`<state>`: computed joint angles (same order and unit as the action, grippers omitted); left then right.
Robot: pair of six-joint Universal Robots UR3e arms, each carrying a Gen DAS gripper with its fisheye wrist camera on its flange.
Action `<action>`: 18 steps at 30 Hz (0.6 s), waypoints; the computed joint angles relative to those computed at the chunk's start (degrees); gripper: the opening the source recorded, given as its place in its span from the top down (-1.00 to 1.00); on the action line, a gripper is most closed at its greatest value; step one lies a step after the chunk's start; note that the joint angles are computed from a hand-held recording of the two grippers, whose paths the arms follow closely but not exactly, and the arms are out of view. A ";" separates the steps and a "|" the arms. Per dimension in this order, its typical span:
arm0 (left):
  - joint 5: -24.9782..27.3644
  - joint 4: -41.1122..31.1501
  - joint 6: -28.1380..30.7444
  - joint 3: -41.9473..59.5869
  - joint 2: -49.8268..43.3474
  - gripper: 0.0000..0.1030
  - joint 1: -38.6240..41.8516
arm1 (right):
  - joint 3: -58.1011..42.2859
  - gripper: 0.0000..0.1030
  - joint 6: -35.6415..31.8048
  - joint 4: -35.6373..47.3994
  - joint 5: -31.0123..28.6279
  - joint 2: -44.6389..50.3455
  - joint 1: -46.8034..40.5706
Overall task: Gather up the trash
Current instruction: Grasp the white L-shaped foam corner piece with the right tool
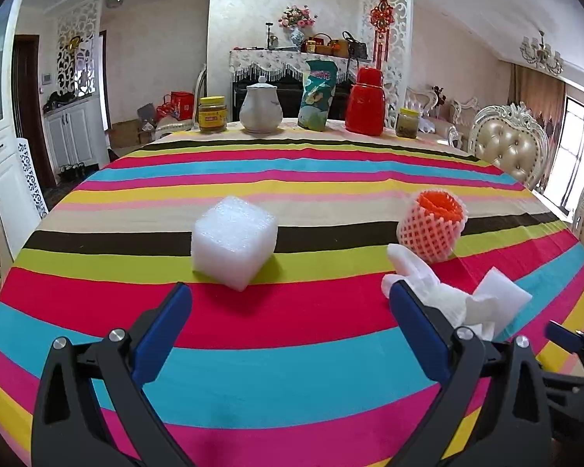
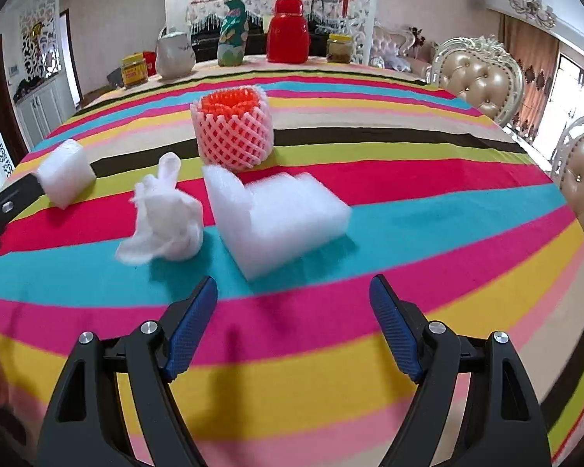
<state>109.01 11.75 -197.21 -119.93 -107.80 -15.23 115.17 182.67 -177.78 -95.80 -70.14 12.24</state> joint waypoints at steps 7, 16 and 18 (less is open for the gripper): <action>0.26 -1.52 -1.85 -0.18 0.88 -0.91 1.26 | -10.35 -0.47 1.07 4.43 -0.48 6.42 1.65; 0.53 -2.47 -5.67 -1.96 2.48 -0.90 3.75 | -15.99 -0.48 3.07 6.49 -0.77 9.71 1.38; 1.61 -2.58 -4.81 -1.19 1.64 -0.90 2.76 | -17.59 -0.48 3.10 7.07 -0.91 10.65 1.35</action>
